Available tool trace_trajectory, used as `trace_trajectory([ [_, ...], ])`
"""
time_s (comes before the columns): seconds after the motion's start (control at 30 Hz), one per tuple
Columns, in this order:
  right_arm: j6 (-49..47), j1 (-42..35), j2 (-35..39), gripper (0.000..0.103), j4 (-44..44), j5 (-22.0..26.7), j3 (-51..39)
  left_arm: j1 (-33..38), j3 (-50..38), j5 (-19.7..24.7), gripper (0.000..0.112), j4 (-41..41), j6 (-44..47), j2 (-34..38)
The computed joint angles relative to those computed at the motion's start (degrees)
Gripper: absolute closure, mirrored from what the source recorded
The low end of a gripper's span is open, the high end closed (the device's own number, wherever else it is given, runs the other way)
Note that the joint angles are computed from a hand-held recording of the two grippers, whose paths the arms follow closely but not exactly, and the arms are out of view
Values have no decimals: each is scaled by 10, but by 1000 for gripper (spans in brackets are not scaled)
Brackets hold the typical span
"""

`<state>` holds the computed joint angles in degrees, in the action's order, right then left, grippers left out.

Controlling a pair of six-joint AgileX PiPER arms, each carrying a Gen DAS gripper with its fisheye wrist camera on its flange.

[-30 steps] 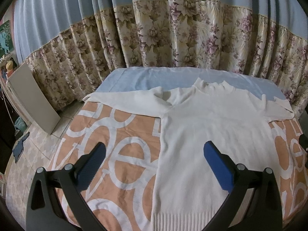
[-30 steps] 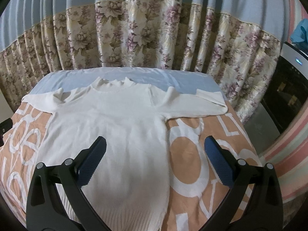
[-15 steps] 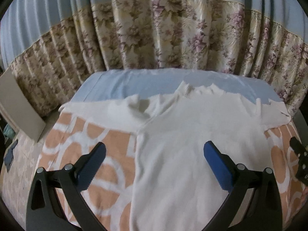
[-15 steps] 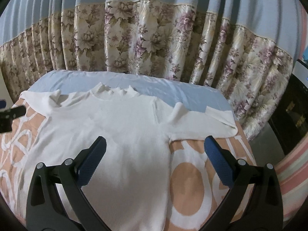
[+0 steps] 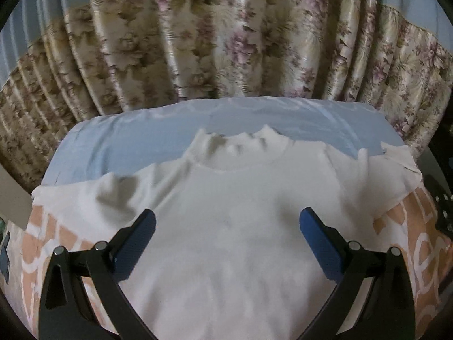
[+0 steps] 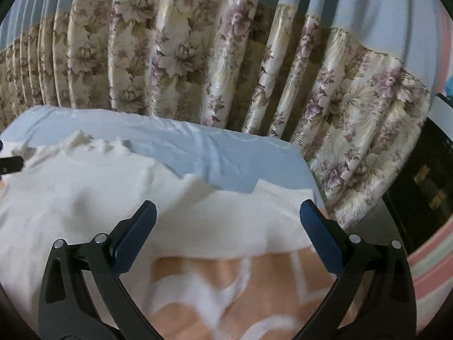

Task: Fold small clothes
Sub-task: 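Reach the right tool to the sweater's sleeve cuff and grasp it, then carry the held sleeve across the sweater body with the right tool and release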

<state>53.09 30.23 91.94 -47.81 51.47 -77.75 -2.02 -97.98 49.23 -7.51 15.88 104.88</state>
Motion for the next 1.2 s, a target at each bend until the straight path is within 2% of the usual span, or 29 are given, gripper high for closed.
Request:
trace_trajectory([
  [0.03,-38,-33,10,11,20,-16,-4,-9,-16,6,11,2,-6,14],
  [0.07,-66,-58,20,19,37,-29,-9,-15,-30,13,11,1,-9,27],
  [0.1,-92,-86,33,22,52,-41,-15,-21,-38,16,11,3,-14,36],
  [0.2,-178,-154,74,21,119,-76,-33,-40,-58,18,11,21,-31,60],
  [0.27,-209,-178,99,22,135,-91,-40,-52,-66,17,11,33,-36,74],
  [0.37,-249,-206,133,31,154,-103,-55,-59,-74,15,11,39,-40,90],
  [0.57,-332,-243,181,33,221,-118,-94,-62,-101,22,11,46,-57,117],
  [0.67,-373,-261,197,42,272,-122,-109,-65,-103,15,11,64,-63,123],
  [0.73,-395,-274,201,48,307,-119,-116,-67,-100,9,11,77,-67,125],
  [0.8,-412,-283,204,65,337,-111,-126,-67,-101,11,11,82,-69,127],
  [0.9,-413,-293,199,85,363,-112,-127,-67,-97,6,11,94,-75,127],
  [0.97,-421,-301,181,87,403,-122,-115,-68,-76,-13,11,115,-86,115],
  [1.03,-411,-297,161,88,411,-129,-101,-55,-60,-25,11,87,-67,102],
  [1.13,-418,-277,115,88,475,-152,-70,-25,-57,-12,11,26,-16,91],
  [1.2,-408,-232,93,88,495,-154,-69,-16,-40,-17,11,43,-13,77],
])
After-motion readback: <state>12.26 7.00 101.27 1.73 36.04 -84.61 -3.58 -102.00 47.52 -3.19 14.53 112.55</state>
